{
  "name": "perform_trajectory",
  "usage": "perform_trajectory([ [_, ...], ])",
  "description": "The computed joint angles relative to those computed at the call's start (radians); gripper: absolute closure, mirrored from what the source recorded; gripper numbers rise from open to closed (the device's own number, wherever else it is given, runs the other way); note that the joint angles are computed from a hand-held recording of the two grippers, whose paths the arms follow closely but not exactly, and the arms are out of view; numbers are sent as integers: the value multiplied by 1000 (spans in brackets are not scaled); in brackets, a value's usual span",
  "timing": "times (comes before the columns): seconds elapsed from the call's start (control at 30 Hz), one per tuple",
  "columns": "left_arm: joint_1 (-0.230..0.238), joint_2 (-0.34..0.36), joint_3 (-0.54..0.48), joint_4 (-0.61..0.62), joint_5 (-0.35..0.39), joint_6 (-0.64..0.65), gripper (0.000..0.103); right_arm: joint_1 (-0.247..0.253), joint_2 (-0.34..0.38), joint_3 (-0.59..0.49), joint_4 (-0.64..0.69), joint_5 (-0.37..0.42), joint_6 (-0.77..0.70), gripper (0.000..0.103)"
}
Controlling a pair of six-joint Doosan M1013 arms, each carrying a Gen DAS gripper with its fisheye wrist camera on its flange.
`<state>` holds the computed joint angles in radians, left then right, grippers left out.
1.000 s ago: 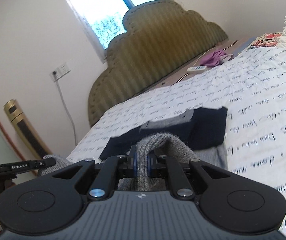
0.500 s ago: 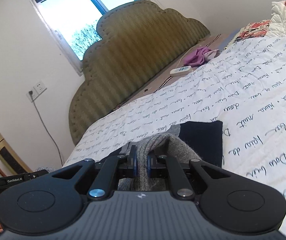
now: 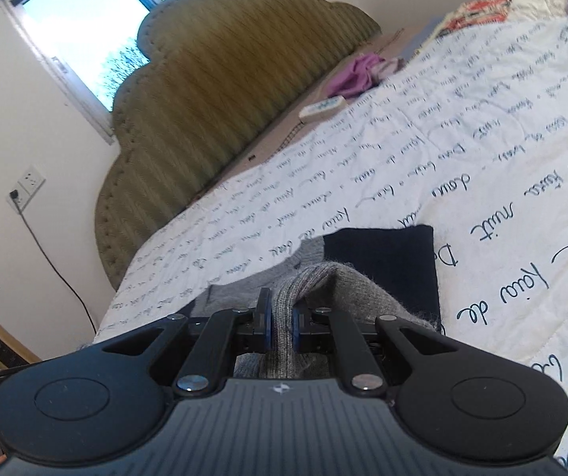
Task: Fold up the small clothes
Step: 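Lift the hem with both grippers and fold it over toward the navy collar band, then lower the hem onto the sweater and open both grippers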
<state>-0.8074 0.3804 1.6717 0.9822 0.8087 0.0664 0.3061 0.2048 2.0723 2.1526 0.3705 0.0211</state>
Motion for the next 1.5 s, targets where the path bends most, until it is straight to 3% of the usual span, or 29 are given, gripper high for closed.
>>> perform_trajectory([
  [0.2, 48, 35, -35, -89, -39, 66, 86, -18, 55, -50, -158, 8, 198, 91],
  [0.37, 85, 61, -55, -169, -56, 79, 79, -37, 112, -105, -368, 29, 472, 87],
  [0.5, 103, 63, -52, -181, -65, 37, 55, -51, 140, -129, -446, 72, 582, 79],
  [0.53, 108, 60, -47, -184, -72, 22, 54, -55, 144, -134, -458, 86, 599, 76],
  [0.7, 125, 34, -22, -192, -85, -52, 54, -76, 147, -131, -361, 147, 535, 40],
  [0.9, 63, -14, 28, -34, 0, -23, 39, -64, 117, -129, -228, 50, 351, 37],
  [1.03, 37, -53, 78, -52, -84, 154, 39, -58, 85, -107, -180, 46, 217, 37],
  [1.1, 22, -60, 92, -73, -120, 255, 39, -66, 77, -97, -251, 126, 209, 36],
  [1.23, -2, -51, 102, -94, -194, 413, 38, -98, 115, -122, -495, 408, 328, 36],
  [1.3, -4, -32, 91, -102, -208, 462, 37, -95, 143, -154, -607, 489, 366, 30],
  [1.4, -2, 14, 52, -57, -144, 434, 37, -59, 157, -192, -744, 394, 418, 30],
  [1.5, 0, 75, -4, 66, 4, 335, 35, -55, 176, -218, -711, 290, 433, 30],
])
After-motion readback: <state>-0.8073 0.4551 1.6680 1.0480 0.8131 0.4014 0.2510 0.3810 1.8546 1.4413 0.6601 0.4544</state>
